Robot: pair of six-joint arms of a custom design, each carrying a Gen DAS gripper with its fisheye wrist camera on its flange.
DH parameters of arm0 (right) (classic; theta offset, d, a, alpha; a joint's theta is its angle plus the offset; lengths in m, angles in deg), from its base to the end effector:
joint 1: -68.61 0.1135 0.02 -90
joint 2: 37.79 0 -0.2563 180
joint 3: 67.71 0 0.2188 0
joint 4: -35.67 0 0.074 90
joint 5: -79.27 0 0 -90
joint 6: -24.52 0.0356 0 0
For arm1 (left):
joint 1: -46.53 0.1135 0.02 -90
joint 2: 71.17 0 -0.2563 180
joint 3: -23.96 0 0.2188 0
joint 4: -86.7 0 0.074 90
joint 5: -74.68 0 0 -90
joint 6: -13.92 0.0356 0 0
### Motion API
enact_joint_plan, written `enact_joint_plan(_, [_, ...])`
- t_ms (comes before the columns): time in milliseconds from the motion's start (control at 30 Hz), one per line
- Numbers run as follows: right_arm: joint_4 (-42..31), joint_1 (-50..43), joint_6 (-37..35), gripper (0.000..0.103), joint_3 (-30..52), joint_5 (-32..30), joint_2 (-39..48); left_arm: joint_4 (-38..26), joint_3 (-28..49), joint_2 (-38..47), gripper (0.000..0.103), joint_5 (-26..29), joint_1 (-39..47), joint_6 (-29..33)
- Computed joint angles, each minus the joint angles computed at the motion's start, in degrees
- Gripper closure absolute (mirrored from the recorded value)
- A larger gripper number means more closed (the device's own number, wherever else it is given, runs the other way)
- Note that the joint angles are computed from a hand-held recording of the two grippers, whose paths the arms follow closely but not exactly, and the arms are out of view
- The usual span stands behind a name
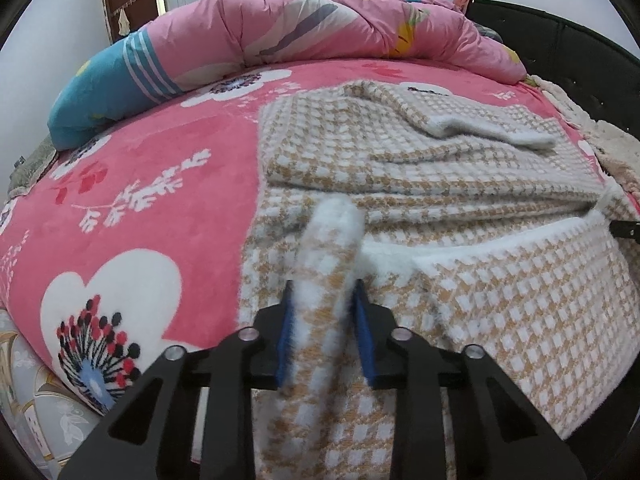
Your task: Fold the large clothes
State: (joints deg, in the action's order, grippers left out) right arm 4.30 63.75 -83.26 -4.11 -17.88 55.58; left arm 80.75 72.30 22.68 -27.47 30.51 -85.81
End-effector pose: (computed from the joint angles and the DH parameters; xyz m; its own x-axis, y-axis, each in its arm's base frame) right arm 0.2771 -0.0191 0.1650 -0.8384 -0.2328 -0.4929 -0.2434 0.9689 -0.0436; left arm 0.2504 -0.0641 0.1280 -0.7653 0.0478 -0.6419 0.0146 0.9983 0.0570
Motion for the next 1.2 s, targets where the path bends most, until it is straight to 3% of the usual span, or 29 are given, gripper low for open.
enact_joint_plan(100, [0.7,1.9,1.4,0.096,-1.7,1.3,-3.5,1.9,-1.8,-1.5,0.089,-1.2,-1.0,0.3])
enact_joint_plan(400, [1.1,0.9,0.9,0.096,-6.6,-0.9,-15.7,3.4,-9.3,-15.6,0.092,-8.2,-6.4,-0.1])
enact_joint_plan(633, [-0.5,0.4,1.5,0.097,-10.7,-2.2,-29.2,-2.4,-12.5,-30.2,0.093,-16.5,-13.9,-1.5])
enact_joint_plan(767, [-0.7,0.0,2.3,0.097,-10.3,-2.6,-32.5,-5.3,-11.6,-36.1,0.093,-20.6,-17.1,0.3])
enact_joint_plan(933, [1.4,1.1,3.6,0.097,-5.7,-1.6,-29.6,-2.6,-9.1,-36.9,0.093,-18.8,-14.9,5.1])
enact_joint_plan(1067, [5.2,2.5,3.7,0.097,-0.5,-0.4,-22.7,1.1,-3.9,-30.5,0.094,-12.1,-8.4,9.2])
enact_joint_plan(1200, [8.3,3.1,4.4,0.097,8.2,0.3,-11.6,4.0,5.9,-18.7,0.094,-5.2,-1.4,12.6])
